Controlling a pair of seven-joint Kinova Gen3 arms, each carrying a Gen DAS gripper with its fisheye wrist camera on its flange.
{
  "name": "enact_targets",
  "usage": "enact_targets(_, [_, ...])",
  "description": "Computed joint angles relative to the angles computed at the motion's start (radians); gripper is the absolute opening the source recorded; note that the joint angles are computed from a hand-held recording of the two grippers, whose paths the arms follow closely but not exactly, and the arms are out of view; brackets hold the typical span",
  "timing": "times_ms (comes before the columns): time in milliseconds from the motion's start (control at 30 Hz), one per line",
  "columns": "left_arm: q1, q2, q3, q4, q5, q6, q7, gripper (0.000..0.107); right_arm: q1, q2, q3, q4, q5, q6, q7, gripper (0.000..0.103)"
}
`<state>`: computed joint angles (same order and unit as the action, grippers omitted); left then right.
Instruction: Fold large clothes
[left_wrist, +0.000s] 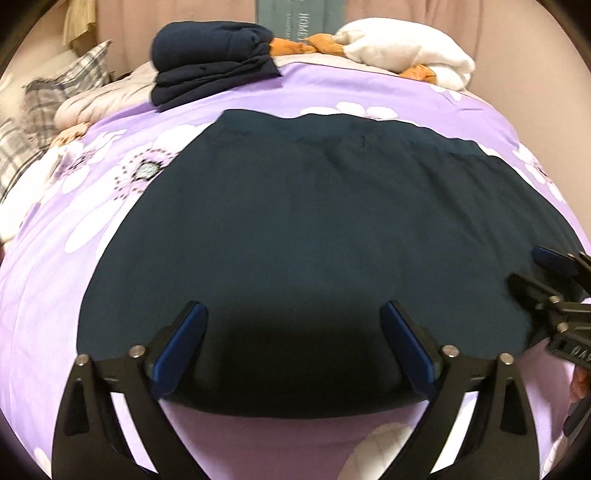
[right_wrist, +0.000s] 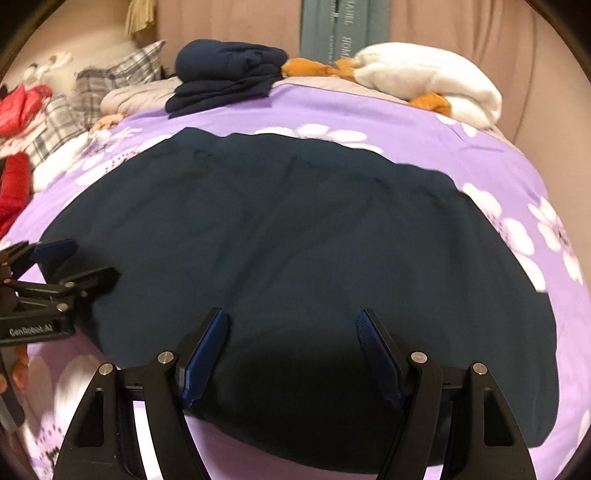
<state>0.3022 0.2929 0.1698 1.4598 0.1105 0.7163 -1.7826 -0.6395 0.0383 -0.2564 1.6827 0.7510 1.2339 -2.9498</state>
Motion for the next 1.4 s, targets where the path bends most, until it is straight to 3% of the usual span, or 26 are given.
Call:
enact_targets(267, [-0.04, -0.023, -0.01, 0.036, 0.032, -0.004, -0.002, 0.101, -0.003, -0.07, -0.045, 0.075, 0.038, 0.085, -0.108, 0.073])
enact_targets(400, [-0.056, -0.034, -0.009, 0.054, 0.046, -0.006, -0.013, 0.101, -0.008, -0.056, -0.063, 0.067, 0.038, 0.177, -0.159, 0.073])
enact_targets(700, [-0.076, -0.047, -0.007, 0.068, 0.066, 0.002, -0.046, 0.101, 0.028, -0.134, -0.081, 0.128, -0.001, 0.181, -0.269, 0.073])
enact_targets(1400, [-0.081, -0.06, -0.019, 0.089, 0.048, -0.012, -0.057, 0.103, 0.108, -0.218, -0.144, 0.187, -0.049, 0.196, -0.357, 0.073])
